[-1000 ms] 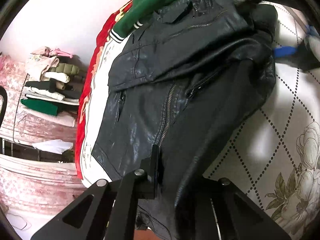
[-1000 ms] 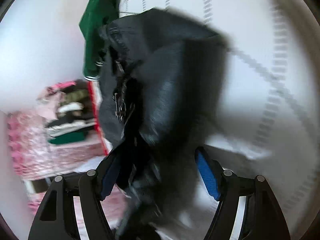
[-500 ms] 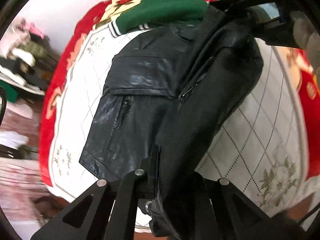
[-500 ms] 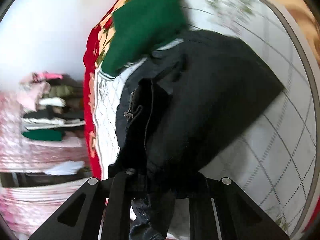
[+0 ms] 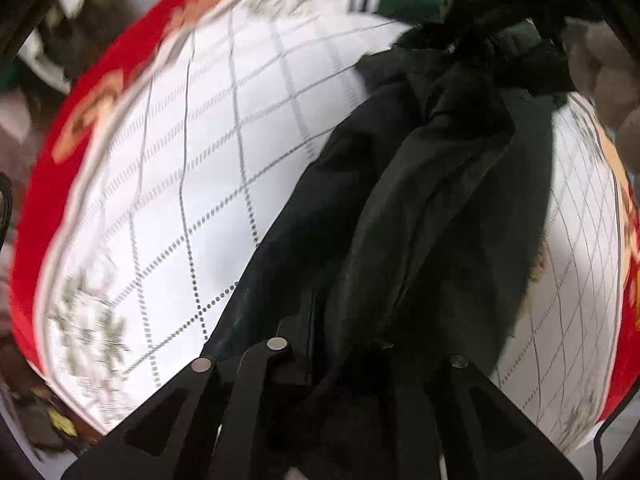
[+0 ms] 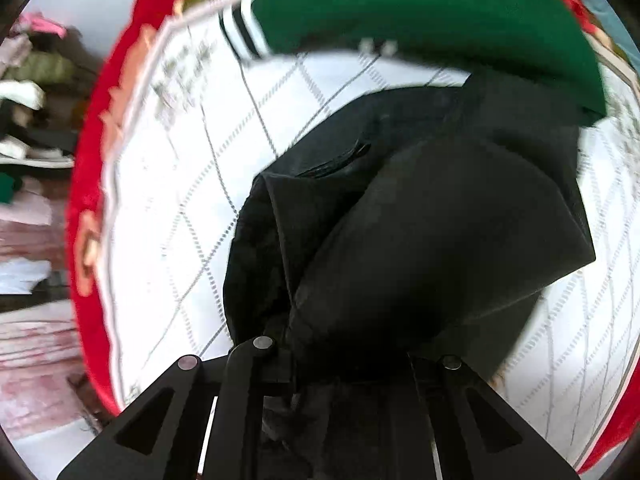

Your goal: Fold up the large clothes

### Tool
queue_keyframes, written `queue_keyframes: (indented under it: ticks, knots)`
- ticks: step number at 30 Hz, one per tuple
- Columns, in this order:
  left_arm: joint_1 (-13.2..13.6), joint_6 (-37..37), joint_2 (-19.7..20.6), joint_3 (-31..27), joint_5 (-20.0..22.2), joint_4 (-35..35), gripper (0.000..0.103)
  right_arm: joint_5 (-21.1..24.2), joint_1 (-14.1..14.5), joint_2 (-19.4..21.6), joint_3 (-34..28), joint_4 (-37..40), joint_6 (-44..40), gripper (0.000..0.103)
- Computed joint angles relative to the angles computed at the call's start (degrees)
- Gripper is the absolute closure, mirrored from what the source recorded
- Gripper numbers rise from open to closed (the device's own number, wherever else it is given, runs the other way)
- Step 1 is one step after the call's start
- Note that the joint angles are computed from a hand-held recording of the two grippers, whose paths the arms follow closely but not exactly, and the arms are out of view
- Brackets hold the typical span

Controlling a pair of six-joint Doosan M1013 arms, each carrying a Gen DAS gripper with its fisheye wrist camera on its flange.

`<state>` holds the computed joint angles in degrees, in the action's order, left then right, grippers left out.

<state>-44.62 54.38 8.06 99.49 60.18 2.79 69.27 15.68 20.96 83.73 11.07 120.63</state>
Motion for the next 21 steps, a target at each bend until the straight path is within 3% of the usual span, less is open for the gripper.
queue_keyframes:
  ticks: [2, 3, 5, 6, 7, 8, 9, 12, 16, 19, 21]
  knots:
    - [2.20, 0.56, -0.67, 1.25, -2.14, -5.03, 0.086, 2.68, 0.09, 2.50, -1.96, 0.96, -1.60, 0.069]
    - [2.77, -0.14, -1.18, 1.74, -3.01, -6.10, 0.079, 2.44, -0.38, 2.60, -1.92, 3.02, -2.09, 0.052]
    - [4.16, -2.47, -2.88, 2.98, -5.09, -8.71, 0.067, -2.92, -2.25, 0.78, 0.62, 11.94, -8.61, 0.035]
    - [4.72, -4.19, -3.85, 3.54, -6.04, -9.39, 0.048, -4.52, -2.75, 0.00, 1.52, 14.31, -11.64, 0.035]
    - [5.02, -5.37, -4.38, 3.80, -6.54, -9.55, 0.036, -6.12, -3.43, -1.36, 2.69, 17.15, -16.80, 0.035]
    - [5.44, -7.47, -5.13, 4.08, -7.04, -9.57, 0.015, -6.14, -3.87, -1.96, 3.15, 18.48, -18.95, 0.035]
    - [5.57, -9.49, -5.58, 4.04, -6.99, -8.78, 0.011, -5.69, -4.88, -3.09, 4.11, 20.68, -21.09, 0.035]
    - [4.89, -13.48, -5.28, 3.04, -5.54, -4.73, 0.007, -7.39, -7.84, -6.73, 7.58, 20.19, -17.80, 0.034]
    - [2.93, -20.34, -0.11, 0.23, 3.81, 3.75, 0.006, -11.11, -12.20, -11.20, 13.21, 11.31, -9.69, 0.034]
    - [3.59, -23.10, 2.21, 0.62, 5.15, 2.20, 0.006, -13.38, -16.25, -10.90, 16.92, 12.64, -9.58, 0.034]
    - [3.61, -23.61, 2.71, 0.69, 5.16, 1.93, 0.005, -15.22, -18.71, -9.55, 19.18, 17.85, -13.53, 0.034]
